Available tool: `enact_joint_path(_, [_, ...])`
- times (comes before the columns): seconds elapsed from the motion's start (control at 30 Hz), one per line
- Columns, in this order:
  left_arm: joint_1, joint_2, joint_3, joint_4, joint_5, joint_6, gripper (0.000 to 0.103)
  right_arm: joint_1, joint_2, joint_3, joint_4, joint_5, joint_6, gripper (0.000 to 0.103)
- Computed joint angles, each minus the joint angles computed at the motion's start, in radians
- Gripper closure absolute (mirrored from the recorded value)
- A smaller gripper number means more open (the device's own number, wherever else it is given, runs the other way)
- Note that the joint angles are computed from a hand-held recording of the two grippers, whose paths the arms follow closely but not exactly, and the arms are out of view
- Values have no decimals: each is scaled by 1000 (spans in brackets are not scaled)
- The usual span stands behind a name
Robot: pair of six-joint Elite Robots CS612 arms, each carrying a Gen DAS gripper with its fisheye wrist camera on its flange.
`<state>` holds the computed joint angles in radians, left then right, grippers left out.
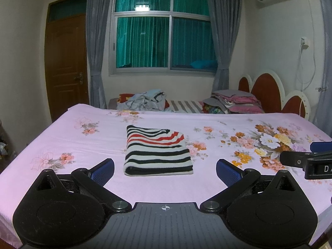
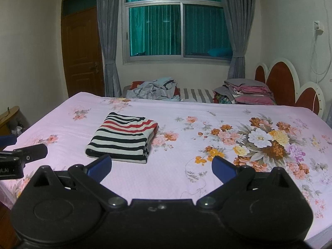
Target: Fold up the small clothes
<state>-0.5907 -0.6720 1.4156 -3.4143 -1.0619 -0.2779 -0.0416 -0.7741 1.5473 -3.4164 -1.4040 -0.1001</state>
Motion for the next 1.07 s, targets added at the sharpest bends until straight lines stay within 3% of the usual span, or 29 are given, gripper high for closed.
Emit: enact_joint_path(1.07, [7, 5, 7, -14, 5, -9, 0, 5, -2, -2, 11, 13, -18, 0])
